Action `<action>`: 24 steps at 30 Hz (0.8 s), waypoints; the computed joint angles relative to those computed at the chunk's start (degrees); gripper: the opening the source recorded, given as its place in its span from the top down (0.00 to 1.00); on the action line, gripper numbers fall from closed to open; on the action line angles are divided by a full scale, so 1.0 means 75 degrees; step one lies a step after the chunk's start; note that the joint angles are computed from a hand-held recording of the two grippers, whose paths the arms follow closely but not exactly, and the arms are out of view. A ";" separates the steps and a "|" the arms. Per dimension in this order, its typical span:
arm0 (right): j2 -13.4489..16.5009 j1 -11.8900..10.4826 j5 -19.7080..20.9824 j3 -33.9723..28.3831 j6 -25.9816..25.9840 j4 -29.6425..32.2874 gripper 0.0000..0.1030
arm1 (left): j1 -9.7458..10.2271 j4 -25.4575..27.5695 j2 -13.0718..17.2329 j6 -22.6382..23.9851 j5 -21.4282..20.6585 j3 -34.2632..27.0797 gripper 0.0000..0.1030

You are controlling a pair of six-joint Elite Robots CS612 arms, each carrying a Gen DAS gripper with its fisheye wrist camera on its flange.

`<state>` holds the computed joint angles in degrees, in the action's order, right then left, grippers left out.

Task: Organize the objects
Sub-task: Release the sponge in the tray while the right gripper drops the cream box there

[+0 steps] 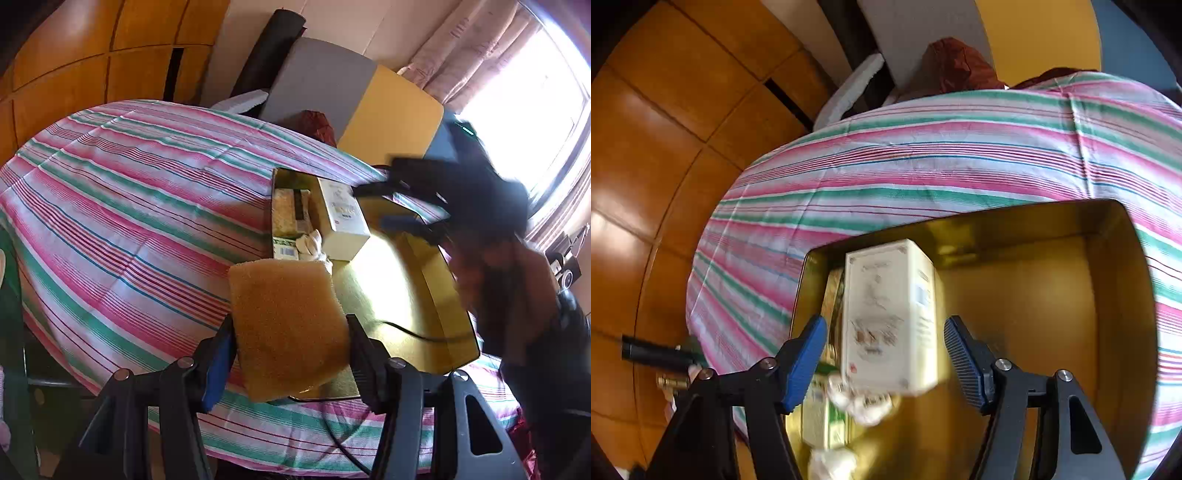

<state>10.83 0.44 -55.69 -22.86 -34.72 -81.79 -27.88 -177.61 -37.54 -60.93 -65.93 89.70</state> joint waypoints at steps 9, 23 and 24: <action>0.1176 -0.0557 -0.0273 -0.2711 -0.1928 0.1360 0.19 | 0.0020 0.0243 0.0183 0.0826 -0.0123 -0.0557 0.45; 0.1688 -0.1364 -0.0450 -0.3610 -0.1483 0.0934 0.16 | 0.0326 0.2196 0.1030 0.1388 -0.0798 -0.2284 0.40; 0.1693 -0.1403 -0.0431 -0.3604 -0.1417 0.0912 0.15 | 0.0322 0.2117 0.1017 0.1354 -0.0804 -0.2244 0.38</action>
